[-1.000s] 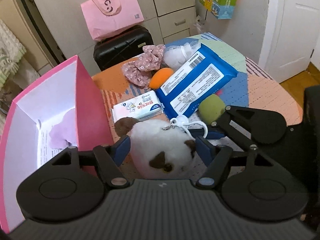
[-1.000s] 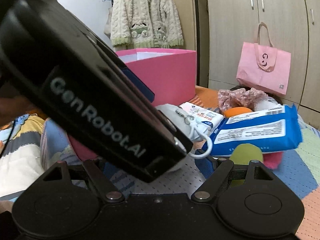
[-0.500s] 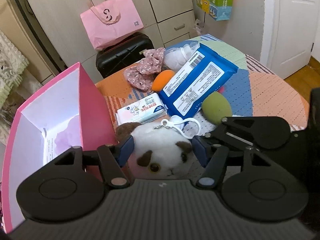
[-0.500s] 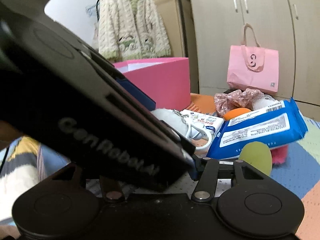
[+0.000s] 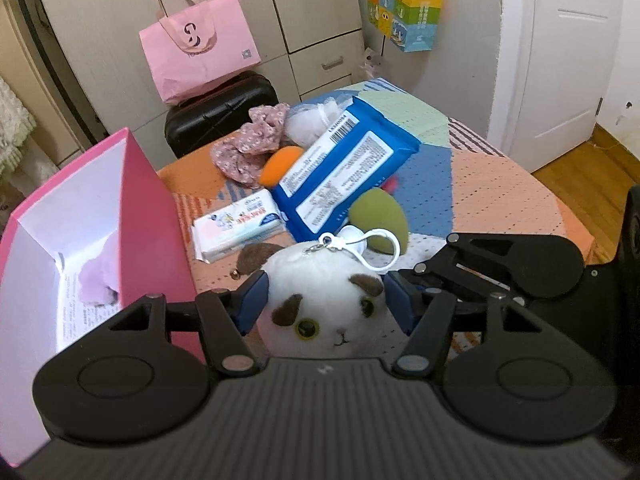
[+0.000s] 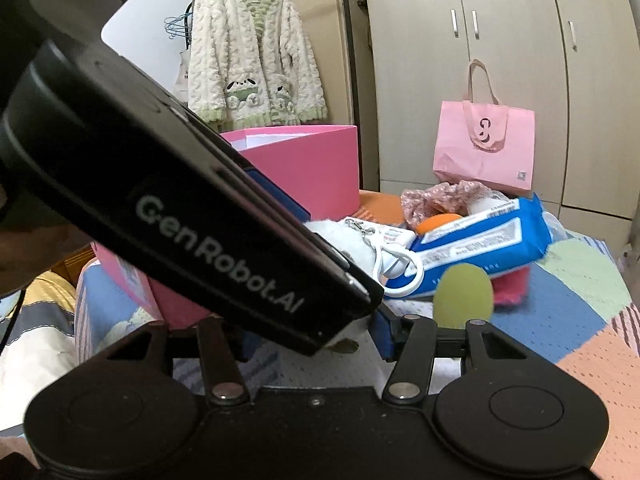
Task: Organize soft objects
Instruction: 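Close the right tool on the cat plush and lift it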
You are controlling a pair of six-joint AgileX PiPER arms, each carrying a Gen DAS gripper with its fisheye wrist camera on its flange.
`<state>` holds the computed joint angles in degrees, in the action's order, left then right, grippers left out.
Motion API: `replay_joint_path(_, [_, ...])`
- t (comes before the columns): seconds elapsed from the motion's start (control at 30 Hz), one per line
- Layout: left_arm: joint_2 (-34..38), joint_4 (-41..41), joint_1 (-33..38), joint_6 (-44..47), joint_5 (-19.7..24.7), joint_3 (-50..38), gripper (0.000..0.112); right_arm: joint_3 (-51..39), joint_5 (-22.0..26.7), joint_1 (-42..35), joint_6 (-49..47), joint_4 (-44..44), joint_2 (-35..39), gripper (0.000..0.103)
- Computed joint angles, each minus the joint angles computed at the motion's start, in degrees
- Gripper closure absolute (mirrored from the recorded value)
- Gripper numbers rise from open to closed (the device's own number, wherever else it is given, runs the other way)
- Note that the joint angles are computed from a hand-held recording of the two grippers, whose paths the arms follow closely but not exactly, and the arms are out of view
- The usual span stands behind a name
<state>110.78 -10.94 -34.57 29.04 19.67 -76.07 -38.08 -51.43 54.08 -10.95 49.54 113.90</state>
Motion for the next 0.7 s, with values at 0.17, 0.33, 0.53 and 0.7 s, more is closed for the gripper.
replay_joint_path(0.17, [-0.09, 0.04, -0.29, -1.7, -0.39, 1.0, 0.048, -0.22, 0.41, 1.5, -0.77, 2.28, -0.26, 0.044])
replay_joint_path(0.33, [-1.82, -1.99, -0.36, 0.44, -2.68, 4.23, 0.05, -0.6, 1.43, 1.38, -1.47, 2.91, -0.77, 0.044])
replay_joint_path(0.53, [-4.92, -9.46, 0.58, 6.97, -2.27, 7.29, 0.051, 1.44, 5.23, -0.76, -2.27, 1.88, -5.61, 0.044])
replay_joint_path(0.7, [-8.53, -16.4, 2.0, 13.21, 0.37, 9.75, 0.051, 2.25, 10.22, 0.34, -6.45, 6.35, -10.45, 0.044])
